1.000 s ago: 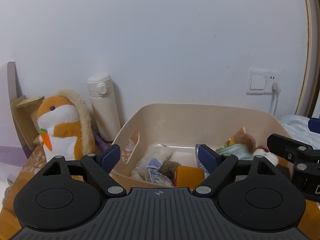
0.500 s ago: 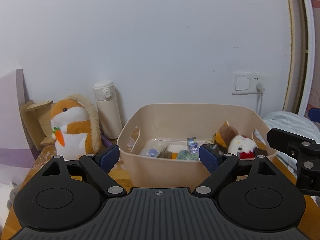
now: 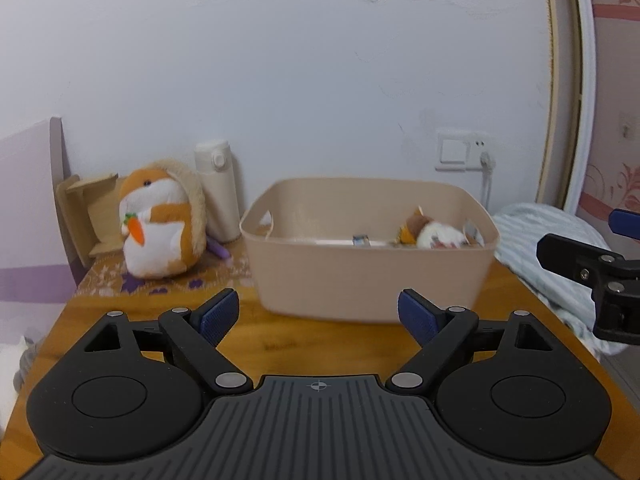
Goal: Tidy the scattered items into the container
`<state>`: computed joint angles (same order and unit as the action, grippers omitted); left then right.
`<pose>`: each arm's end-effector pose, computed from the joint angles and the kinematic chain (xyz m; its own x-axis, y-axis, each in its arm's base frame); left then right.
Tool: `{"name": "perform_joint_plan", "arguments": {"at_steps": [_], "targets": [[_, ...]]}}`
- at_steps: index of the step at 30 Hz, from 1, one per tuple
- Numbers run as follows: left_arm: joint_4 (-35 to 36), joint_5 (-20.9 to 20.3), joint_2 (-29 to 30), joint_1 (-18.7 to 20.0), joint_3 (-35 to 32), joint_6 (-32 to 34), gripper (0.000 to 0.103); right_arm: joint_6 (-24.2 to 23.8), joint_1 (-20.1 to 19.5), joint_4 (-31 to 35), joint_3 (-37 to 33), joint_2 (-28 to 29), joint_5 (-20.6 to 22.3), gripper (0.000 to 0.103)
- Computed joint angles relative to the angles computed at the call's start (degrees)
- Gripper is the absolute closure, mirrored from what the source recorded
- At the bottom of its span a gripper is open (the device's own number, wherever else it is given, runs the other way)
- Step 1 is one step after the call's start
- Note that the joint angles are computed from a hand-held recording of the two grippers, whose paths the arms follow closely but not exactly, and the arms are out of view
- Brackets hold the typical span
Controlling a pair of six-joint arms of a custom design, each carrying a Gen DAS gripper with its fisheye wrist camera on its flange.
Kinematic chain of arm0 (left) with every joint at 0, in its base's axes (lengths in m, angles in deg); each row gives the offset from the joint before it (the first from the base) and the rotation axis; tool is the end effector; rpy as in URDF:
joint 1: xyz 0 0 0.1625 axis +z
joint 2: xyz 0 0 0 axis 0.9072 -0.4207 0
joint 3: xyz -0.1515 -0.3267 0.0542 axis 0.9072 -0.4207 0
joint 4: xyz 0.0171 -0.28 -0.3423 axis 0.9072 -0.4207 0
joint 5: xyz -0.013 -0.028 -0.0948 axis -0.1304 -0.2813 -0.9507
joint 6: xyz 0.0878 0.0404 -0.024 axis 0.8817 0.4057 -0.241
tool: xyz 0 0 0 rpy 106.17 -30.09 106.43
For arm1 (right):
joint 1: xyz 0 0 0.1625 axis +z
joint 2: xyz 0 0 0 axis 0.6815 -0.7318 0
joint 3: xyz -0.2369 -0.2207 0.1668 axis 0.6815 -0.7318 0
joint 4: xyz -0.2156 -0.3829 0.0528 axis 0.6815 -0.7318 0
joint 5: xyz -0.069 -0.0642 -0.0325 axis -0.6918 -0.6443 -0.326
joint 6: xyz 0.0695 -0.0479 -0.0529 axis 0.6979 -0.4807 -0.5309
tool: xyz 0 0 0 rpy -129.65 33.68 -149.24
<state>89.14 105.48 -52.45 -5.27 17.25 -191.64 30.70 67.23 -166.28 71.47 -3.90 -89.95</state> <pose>-0.1274 -0.5999 0.2154 -0.6535 0.2627 -0.7099 0.7373 0.4334 -0.5183 0.2864 -0.5545 0.0674 -0.6890 0.0647 0.7219 -0.6820 0.2793 -0.6760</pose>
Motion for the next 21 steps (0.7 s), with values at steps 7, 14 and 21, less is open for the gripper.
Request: {"name": "perform_joint_plan", "arguments": {"at_steps": [7, 14, 21], "targets": [[-2.1, -0.7, -6.6, -0.7, 9.5, -1.5, 0.015, 4.9, 0.4, 0.0, 7.1, -1.8, -1.5, 0.000], [-2.0, -0.9, -11.8, -1.2, 16.9, -3.4, 0.015, 8.1, 0.0, -0.8, 11.8, -1.4, -3.8, 0.000], [-1.9, -1.6, -16.4, -2.6, 23.0, -5.7, 0.015, 11.7, 0.5, -3.8, 16.5, -1.7, -5.1, 0.000]]}}
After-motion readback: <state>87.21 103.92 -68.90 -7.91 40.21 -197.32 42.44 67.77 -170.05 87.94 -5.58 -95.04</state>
